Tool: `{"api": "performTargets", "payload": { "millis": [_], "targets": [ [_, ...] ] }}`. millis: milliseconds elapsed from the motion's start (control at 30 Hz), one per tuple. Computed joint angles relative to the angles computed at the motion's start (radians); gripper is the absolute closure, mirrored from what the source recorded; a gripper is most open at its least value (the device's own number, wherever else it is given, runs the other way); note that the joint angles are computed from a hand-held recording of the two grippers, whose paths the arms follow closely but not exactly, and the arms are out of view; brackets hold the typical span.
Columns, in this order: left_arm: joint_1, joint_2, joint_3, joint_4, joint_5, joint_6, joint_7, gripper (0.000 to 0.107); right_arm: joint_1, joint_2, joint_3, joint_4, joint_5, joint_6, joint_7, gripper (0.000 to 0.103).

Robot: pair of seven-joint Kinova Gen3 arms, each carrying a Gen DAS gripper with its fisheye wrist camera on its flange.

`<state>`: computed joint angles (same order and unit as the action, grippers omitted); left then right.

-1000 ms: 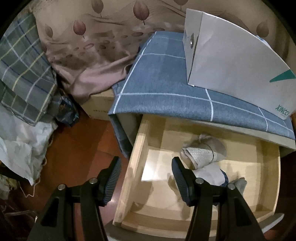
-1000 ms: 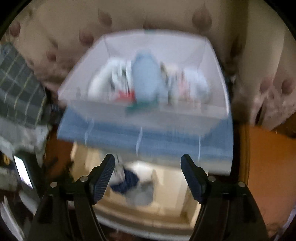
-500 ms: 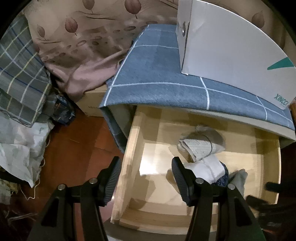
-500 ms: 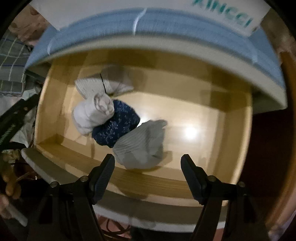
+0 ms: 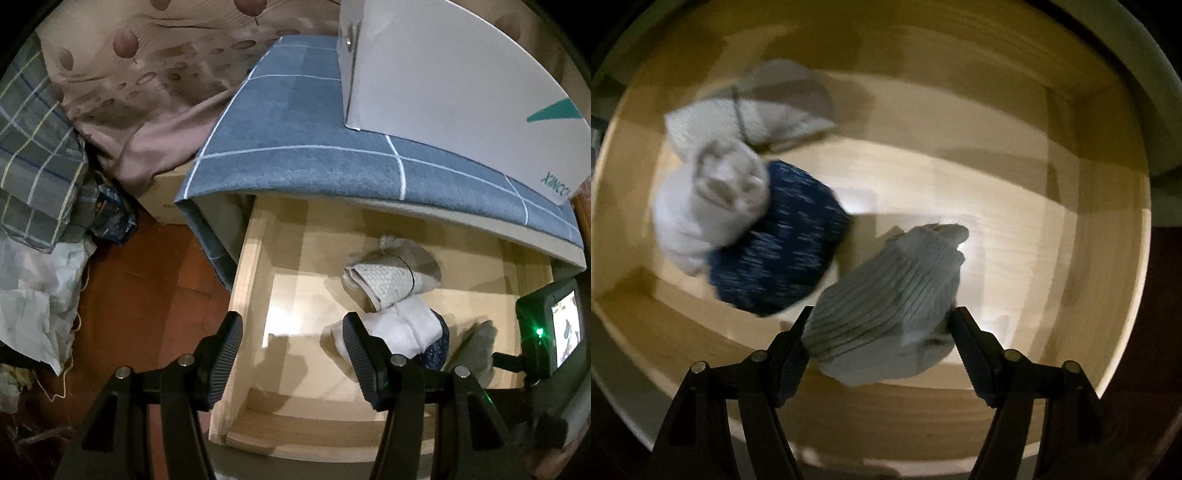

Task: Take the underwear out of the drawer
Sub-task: 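Return the right tool to the drawer and grasp the grey striped sock, then grasp the white rolled underwear with the left tool while the right tool holds the grey sock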

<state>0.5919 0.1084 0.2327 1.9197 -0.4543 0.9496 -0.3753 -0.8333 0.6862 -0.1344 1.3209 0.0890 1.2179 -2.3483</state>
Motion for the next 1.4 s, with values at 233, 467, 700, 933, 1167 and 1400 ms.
{"api": "performTargets", "payload": {
  "millis": [233, 467, 700, 933, 1167, 1400],
  "targets": [
    [0.018, 0.031, 0.005, -0.019, 0.000, 0.000, -0.043, 0.050, 0.022, -0.027, 0.005, 0.062, 0.007, -0.003, 0.005, 0.042],
    [0.010, 0.057, -0.007, -0.032, 0.068, -0.036, -0.136, 0.050, 0.067, -0.059, -0.003, 0.126, -0.020, -0.010, 0.007, 0.045],
    [0.007, 0.105, -0.014, -0.063, 0.130, -0.069, -0.264, 0.050, 0.113, -0.087, -0.013, 0.191, -0.058, -0.069, 0.017, 0.046],
    [0.050, 0.164, -0.038, -0.127, 0.134, -0.066, -0.320, 0.050, 0.140, -0.100, -0.017, 0.219, -0.074, -0.110, 0.036, 0.046],
    [0.052, 0.199, -0.055, -0.172, 0.158, -0.097, -0.339, 0.050, 0.143, -0.119, -0.018, 0.222, -0.076, -0.096, 0.047, 0.045],
    [0.078, 0.308, -0.076, -0.270, 0.178, 0.008, -0.393, 0.041, 0.157, -0.142, -0.028, 0.252, -0.101, -0.133, 0.055, 0.045]
  ]
}}
